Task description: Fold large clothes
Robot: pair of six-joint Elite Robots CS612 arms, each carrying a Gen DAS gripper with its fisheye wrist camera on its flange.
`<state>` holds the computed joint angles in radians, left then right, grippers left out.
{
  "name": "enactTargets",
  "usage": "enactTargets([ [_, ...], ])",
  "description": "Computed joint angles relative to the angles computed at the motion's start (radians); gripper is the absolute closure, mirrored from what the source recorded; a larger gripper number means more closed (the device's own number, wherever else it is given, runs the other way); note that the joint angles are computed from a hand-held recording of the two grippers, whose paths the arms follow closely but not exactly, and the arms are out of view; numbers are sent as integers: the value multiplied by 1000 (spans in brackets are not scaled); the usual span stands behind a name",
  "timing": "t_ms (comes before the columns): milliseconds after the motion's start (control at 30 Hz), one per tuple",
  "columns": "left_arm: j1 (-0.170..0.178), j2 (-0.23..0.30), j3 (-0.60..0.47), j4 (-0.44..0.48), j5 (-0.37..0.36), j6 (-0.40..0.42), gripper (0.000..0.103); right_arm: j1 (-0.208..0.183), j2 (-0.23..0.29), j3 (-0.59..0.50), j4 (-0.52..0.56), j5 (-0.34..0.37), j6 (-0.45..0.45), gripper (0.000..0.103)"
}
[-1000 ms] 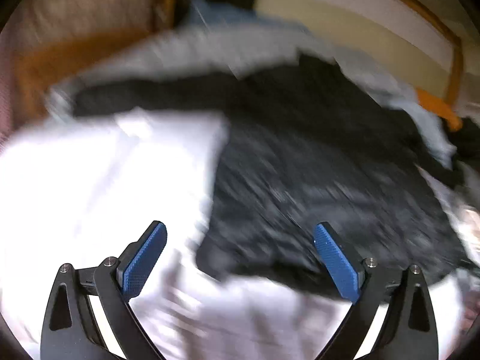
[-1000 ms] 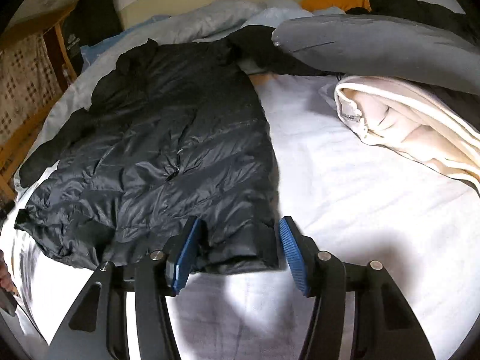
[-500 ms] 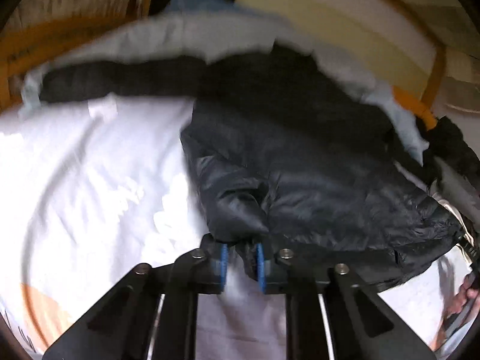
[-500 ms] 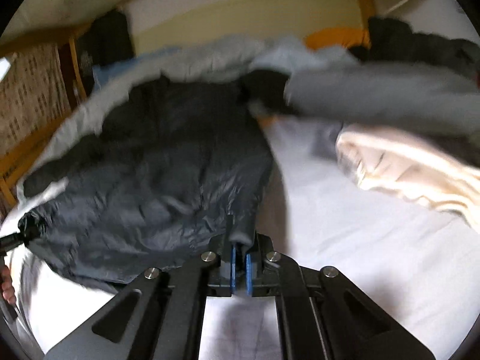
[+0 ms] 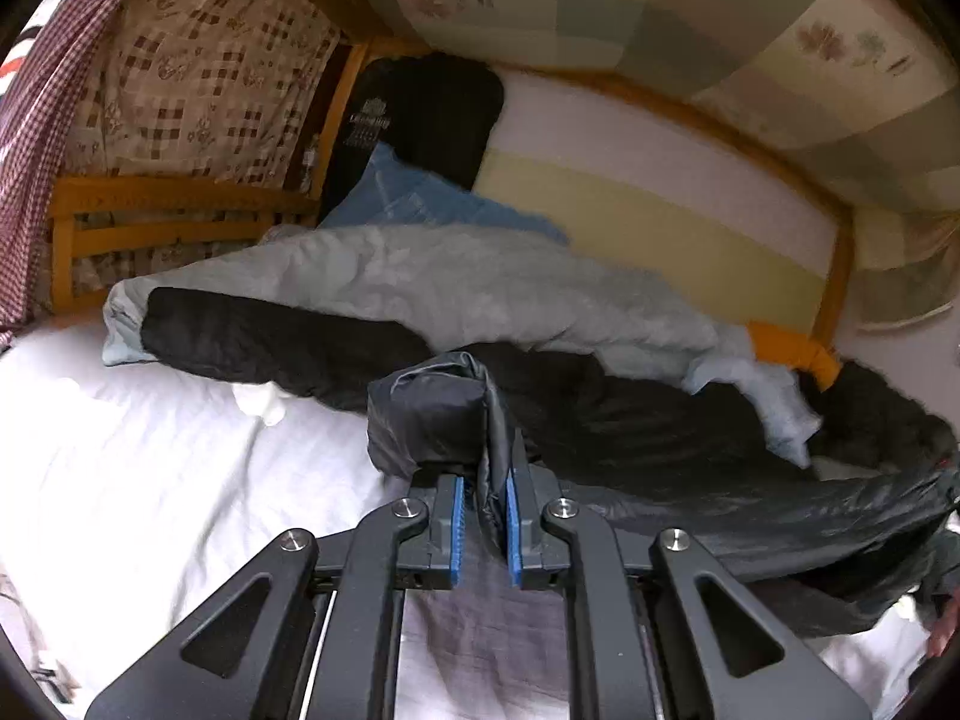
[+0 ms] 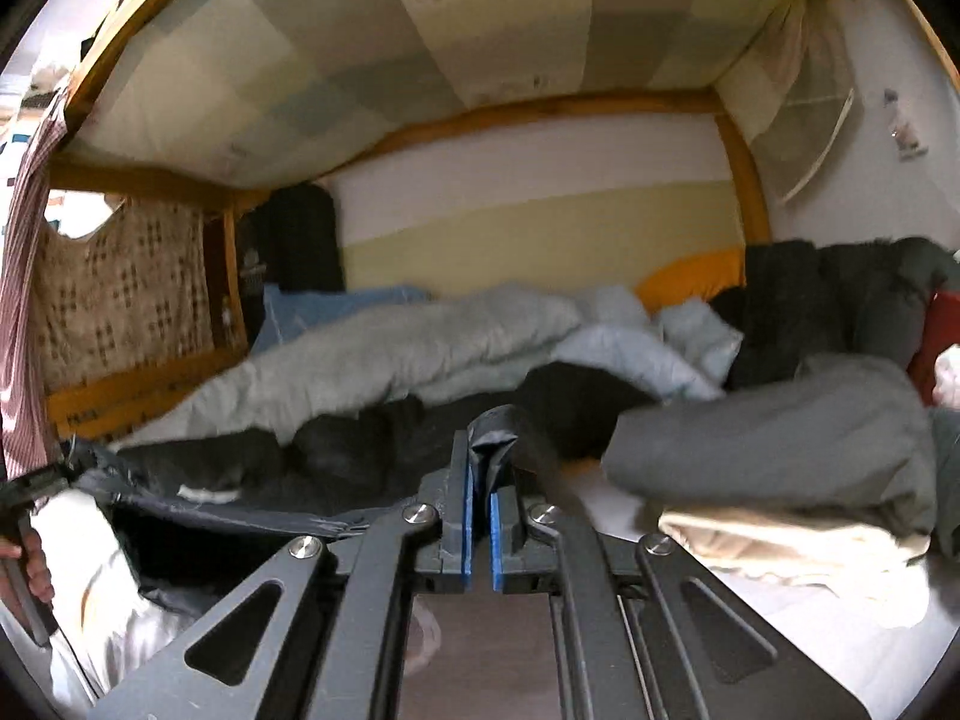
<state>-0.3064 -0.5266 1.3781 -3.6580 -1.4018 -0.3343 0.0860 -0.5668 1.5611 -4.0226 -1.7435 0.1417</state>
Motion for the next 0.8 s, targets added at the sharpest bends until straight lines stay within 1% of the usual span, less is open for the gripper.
enactTargets([
  [33,-1,3,-29,81,15,-2,92,6,-5,-12,38,-20,-6,99],
  [67,-2,19,-65,152,16,-8,92,12,-8,-30,94,-52,-21,99],
  [100,1,35,-111,254,9,-24,92,20,3,-74,171,-101,-39,99],
  [133,10,67,-179,359,-27,-43,92,20,10,-104,249,-127,-40,99],
  [167,22,95,-241,464,-92,-50,92,12,33,-156,354,-128,-37,99],
  [200,28,117,-294,564,-123,-37,92,7,47,-197,456,-130,-25,99],
  [233,28,141,-345,636,-112,7,92,-1,67,-245,561,-126,-23,99],
  [267,24,156,-376,667,-79,48,92,-8,79,-282,655,-107,-28,99],
  [300,18,174,-406,680,-45,98,90,-16,101,-326,720,-89,-45,99],
  [333,14,189,-430,687,-26,130,88,-18,119,-356,750,-93,-55,98],
  [367,10,201,-448,694,-8,143,85,-18,133,-382,774,-98,-54,97],
  [400,8,218,-474,708,8,148,79,-22,146,-401,793,-96,-51,95],
  [433,5,232,-488,708,28,152,73,-26,159,-423,813,-94,-41,88],
  [467,2,248,-501,684,61,163,57,-28,173,-446,831,-109,-28,84],
  [500,0,261,-501,642,103,180,37,-30,183,-455,832,-142,-15,71],
  [533,-1,268,-499,600,142,195,30,-32,190,-451,812,-182,5,52],
  [567,3,261,-482,557,140,193,24,-35,189,-436,785,-199,36,43],
  [600,12,253,-461,499,109,190,18,-47,179,-399,726,-179,88,31],
  [633,21,240,-432,432,72,182,13,-61,173,-378,683,-143,109,30],
  [667,30,225,-407,392,47,172,0,-78,154,-333,605,-78,131,30],
  [700,38,207,-382,381,20,157,0,-85,144,-314,570,-54,126,27],
  [733,49,187,-360,413,-27,143,0,-89,126,-288,546,-50,110,20],
  [767,59,172,-351,465,-78,137,0,-91,114,-273,539,-48,95,17],
  [800,65,165,-344,482,-104,127,0,-96,99,-252,531,-23,76,17],
])
